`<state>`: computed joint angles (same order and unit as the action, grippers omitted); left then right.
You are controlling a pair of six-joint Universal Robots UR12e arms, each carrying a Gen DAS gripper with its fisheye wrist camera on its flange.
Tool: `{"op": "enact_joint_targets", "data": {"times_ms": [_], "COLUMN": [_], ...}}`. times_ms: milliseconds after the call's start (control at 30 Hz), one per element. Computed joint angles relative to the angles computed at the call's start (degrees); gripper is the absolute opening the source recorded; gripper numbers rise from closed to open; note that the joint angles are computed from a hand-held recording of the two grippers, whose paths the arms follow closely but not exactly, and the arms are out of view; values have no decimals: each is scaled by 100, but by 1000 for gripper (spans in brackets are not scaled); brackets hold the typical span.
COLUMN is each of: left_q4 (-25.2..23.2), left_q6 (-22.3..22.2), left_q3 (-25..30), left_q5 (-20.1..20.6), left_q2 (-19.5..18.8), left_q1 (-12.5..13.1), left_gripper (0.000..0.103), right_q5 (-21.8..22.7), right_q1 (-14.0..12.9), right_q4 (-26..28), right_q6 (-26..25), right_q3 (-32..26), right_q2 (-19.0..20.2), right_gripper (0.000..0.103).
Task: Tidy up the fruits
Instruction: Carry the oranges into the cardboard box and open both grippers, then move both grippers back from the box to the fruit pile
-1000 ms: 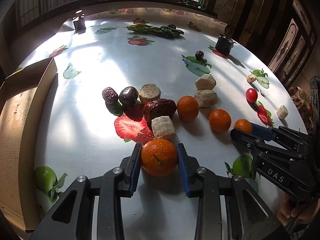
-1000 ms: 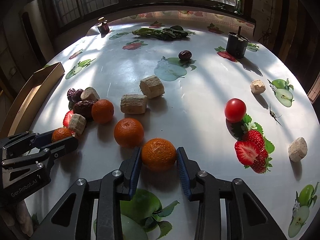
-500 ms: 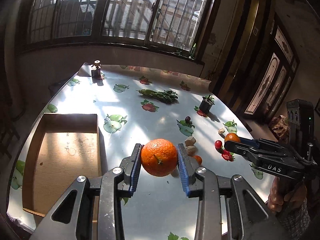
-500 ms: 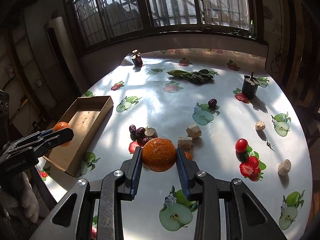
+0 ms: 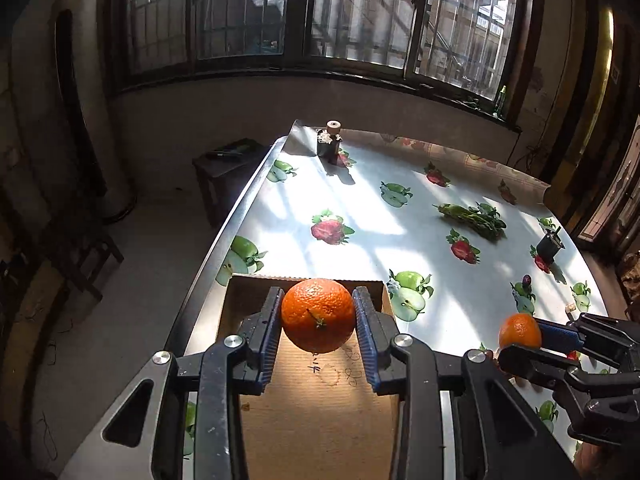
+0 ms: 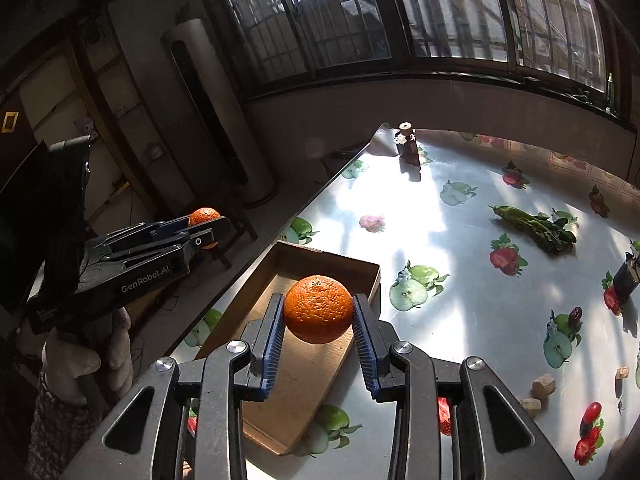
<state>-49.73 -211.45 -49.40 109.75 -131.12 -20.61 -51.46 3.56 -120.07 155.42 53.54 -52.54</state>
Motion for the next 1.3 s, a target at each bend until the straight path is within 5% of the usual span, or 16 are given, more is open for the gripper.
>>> {"op": "enact_joint_targets", "data": {"times_ms": [400, 867, 1000, 1300], "left_q4": [-426, -342, -311, 31], "left_q6": [-844, -1099, -1102, -1092], "left_q3": [-154, -211, -310, -697], "left_q5": [-879, -736, -214, 1503], "left_q2": [-462, -450, -285, 180], "left_q1": [408, 385, 247, -440], "left_gripper": [34, 38, 45, 87], "right_q5": [-870, -1290, -1066, -376], "right_q1": [556, 667, 576, 62], "right_q4": [483, 58, -433, -1952], "right_q6": [18, -120, -75, 572], "right_q3": [-1025, -900, -464, 1241], "right_q2": [1205, 1240, 951, -121], "right_gripper": [36, 38, 40, 61]}}
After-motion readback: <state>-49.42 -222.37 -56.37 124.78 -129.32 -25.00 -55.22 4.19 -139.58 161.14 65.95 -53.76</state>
